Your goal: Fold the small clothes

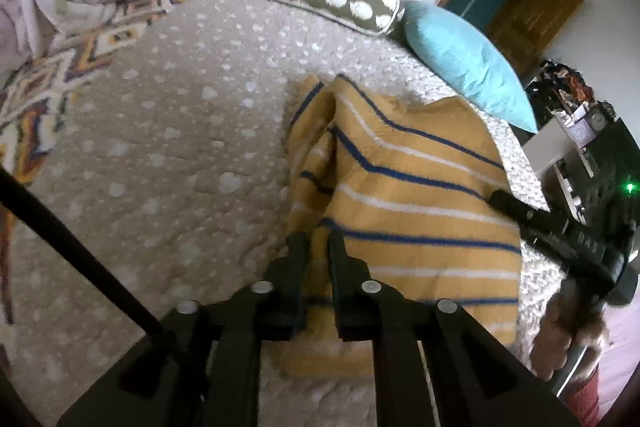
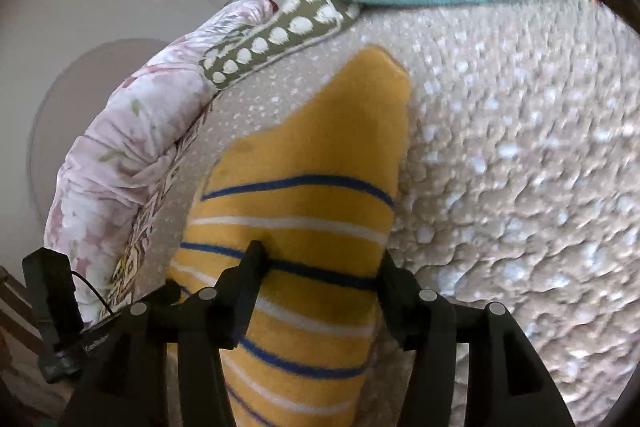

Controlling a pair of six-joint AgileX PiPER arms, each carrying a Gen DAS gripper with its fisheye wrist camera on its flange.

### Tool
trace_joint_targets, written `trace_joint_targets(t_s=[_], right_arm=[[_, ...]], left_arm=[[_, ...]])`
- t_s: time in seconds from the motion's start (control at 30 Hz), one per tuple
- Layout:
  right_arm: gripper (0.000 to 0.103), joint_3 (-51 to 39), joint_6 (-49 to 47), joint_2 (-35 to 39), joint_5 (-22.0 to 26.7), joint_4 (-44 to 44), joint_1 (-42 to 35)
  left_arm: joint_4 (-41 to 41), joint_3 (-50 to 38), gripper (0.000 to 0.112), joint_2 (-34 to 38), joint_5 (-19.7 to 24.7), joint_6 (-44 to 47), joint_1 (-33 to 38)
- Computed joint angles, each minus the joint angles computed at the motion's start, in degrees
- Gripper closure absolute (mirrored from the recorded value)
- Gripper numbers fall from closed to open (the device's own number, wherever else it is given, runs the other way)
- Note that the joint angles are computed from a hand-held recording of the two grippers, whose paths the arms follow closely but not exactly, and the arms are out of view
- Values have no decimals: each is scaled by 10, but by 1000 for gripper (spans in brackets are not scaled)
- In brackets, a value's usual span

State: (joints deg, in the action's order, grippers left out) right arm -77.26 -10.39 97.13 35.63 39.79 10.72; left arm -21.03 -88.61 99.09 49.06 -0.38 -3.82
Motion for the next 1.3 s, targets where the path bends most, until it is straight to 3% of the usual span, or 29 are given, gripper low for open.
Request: trace_joint_targets(t_s=[0.07,0.13,0.23,0.37,0.5,0.57,0.63,0.73,0.83,0.97,1.1,1.23,1.3], right_arm=[[44,6,56,-34,-26,-82,18],[44,23,98,-72,-63,-144,33],[47,16,129,-88,-79,-182,58],[83,-81,139,-22,-19,-203,112],[85,-202,178,93,41,-213,151],[89,-253,148,152,78,-144,149],[88,-274,151,190,84,-121,164],[88,-238,163,173,43,-142,188],[88,-181,101,144,21,-63,175],[88,-86,-38,103,30,81,168],[88,29,-117,42,-27,120,201],[88,106,-164,-42,-30,128,203],[88,139,-132,-96,-58,61,206]], left_arm=[[30,48,68,-49,-29,-1,6],[96,94,54,-90,-70,-29,5],[159,139,49,-111,-105,-59,17],[160,165,49,-93,-119,-62,50],[62,218,46,-86,-172,22,88],[-1,232,40,-90,-186,82,101],[6,234,38,-87,-190,78,97],[67,226,31,-81,-190,35,72],[111,219,29,-76,-185,3,57],[91,223,29,-78,-188,18,63],[118,217,28,-74,-183,-2,55],[152,209,27,-69,-175,-28,44],[171,207,26,-68,-173,-42,39]])
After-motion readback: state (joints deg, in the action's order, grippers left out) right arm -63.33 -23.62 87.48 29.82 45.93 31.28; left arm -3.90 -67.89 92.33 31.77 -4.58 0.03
